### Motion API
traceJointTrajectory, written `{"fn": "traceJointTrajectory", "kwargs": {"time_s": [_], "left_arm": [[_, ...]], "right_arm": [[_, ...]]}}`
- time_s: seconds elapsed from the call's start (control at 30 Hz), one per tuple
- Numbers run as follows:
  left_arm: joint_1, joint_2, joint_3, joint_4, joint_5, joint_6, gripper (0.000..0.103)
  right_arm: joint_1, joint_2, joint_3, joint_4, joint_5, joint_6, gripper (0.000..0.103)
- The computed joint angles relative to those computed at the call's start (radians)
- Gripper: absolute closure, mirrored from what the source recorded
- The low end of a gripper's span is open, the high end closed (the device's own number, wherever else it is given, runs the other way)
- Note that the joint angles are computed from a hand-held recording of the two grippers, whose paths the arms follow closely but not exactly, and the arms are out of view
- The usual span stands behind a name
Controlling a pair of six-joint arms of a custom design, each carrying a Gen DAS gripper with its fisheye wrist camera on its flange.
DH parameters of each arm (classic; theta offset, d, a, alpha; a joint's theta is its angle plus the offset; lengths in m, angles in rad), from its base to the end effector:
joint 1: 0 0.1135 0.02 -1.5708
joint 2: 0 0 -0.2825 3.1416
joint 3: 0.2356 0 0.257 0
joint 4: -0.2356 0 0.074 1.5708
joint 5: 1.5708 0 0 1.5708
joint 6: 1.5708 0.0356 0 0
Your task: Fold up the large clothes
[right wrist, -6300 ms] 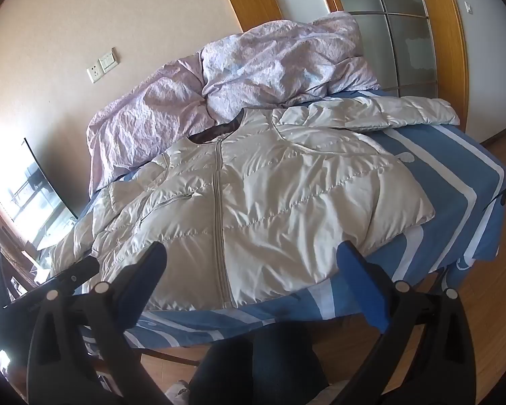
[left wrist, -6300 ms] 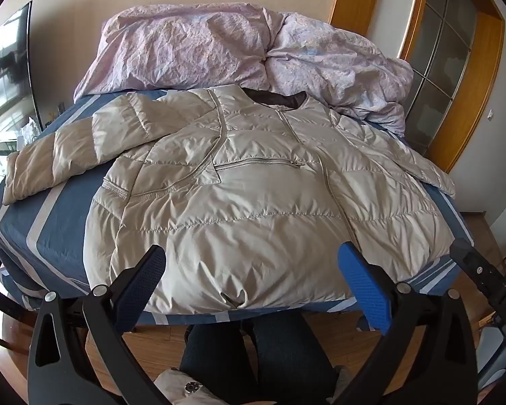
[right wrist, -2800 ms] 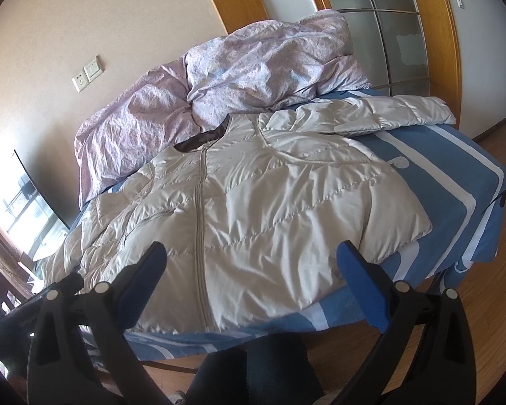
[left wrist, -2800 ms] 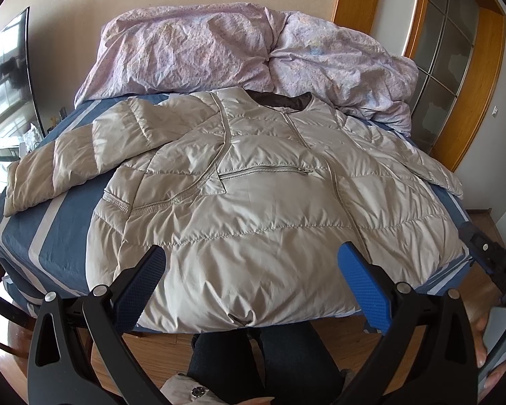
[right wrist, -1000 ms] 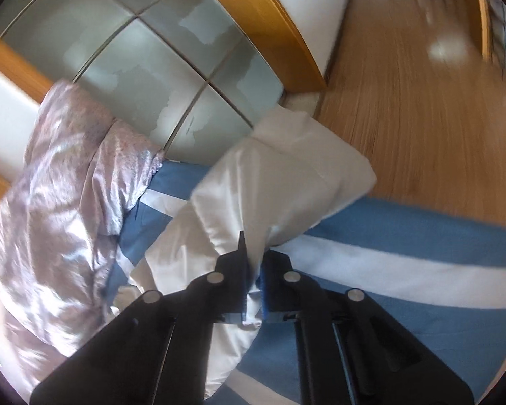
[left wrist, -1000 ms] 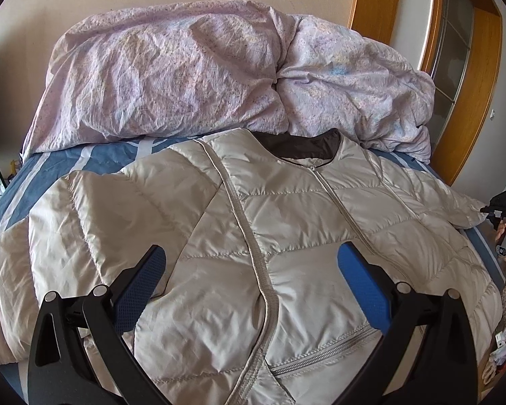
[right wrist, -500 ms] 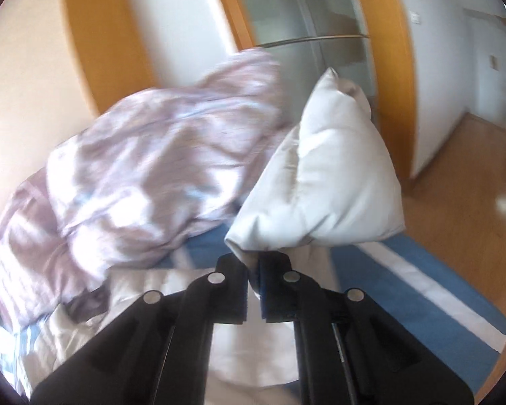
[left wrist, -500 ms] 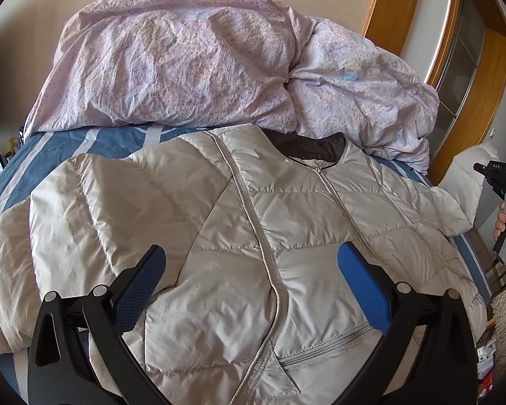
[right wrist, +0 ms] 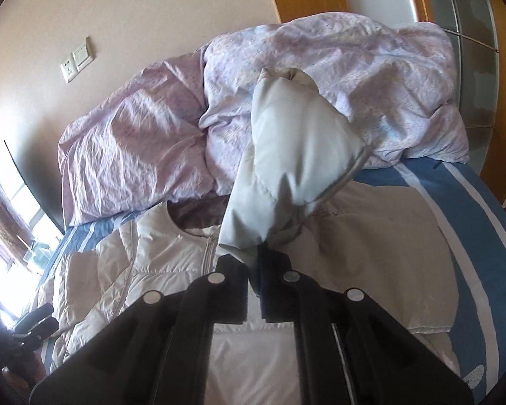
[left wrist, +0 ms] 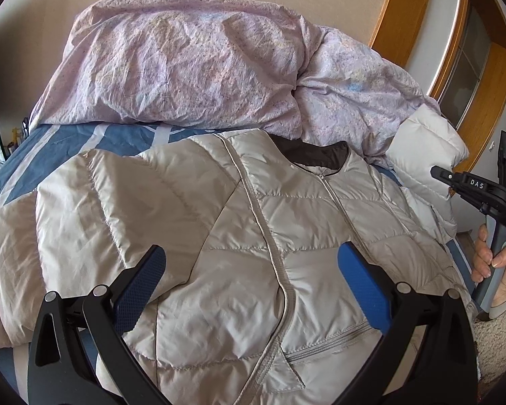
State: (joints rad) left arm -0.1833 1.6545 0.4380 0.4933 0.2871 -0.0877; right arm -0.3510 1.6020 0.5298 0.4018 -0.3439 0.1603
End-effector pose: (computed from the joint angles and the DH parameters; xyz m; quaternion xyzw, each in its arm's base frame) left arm 0.2613 -0.0587 0.1099 0.1019 0.8983 -0.1842 0.3857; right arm 0.2720 -0.0868 0.1383 0.1523 0.8771 0.1125 0.4414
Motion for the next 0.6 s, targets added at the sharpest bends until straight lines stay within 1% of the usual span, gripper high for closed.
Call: {"fn": "traceJointTrajectory", "kwargs": {"time_s": [0.17, 0.3, 0.37, 0.4, 0.43, 0.47, 0.5, 0.53, 0.57, 0.6], "left_arm": [[0.002, -0.004, -0.007, 0.007, -0.002, 0.003, 0.001], [0.009, -0.007, -0.012, 0.012, 0.005, -0.004, 0.001], [0.024, -0.015, -0.023, 0.019, 0.019, -0.008, 0.001], [0.033, -0.021, -0.029, 0.02, 0.025, -0.011, 0.001], [0.049, -0.027, -0.039, 0.025, 0.041, -0.01, 0.001], [0.069, -0.034, -0.048, 0.029, 0.062, -0.01, 0.001], [0.09, -0.043, -0.058, 0.03, 0.082, -0.012, 0.001], [0.114, -0.053, -0.07, 0.032, 0.099, -0.01, 0.001], [0.138, -0.063, -0.08, 0.031, 0.107, -0.007, 0.001], [0.165, -0.075, -0.094, 0.035, 0.118, -0.002, 0.001]], "right_arm": [[0.151, 0.054, -0.004, 0.007, 0.134, -0.044, 0.097], [0.318, 0.125, 0.022, -0.02, 0.266, -0.063, 0.097], [0.398, 0.159, 0.038, -0.031, 0.349, -0.074, 0.096], [0.45, 0.18, 0.049, -0.04, 0.414, -0.084, 0.095], [0.493, 0.199, 0.059, -0.05, 0.471, -0.097, 0.089], [0.544, 0.223, 0.073, -0.065, 0.54, -0.107, 0.081], [0.569, 0.236, 0.074, -0.067, 0.562, -0.118, 0.072], [0.596, 0.245, 0.079, -0.079, 0.563, -0.132, 0.051], [0.62, 0.244, 0.073, -0.077, 0.585, -0.142, 0.039], [0.654, 0.233, 0.055, -0.06, 0.631, -0.156, 0.038]]}}
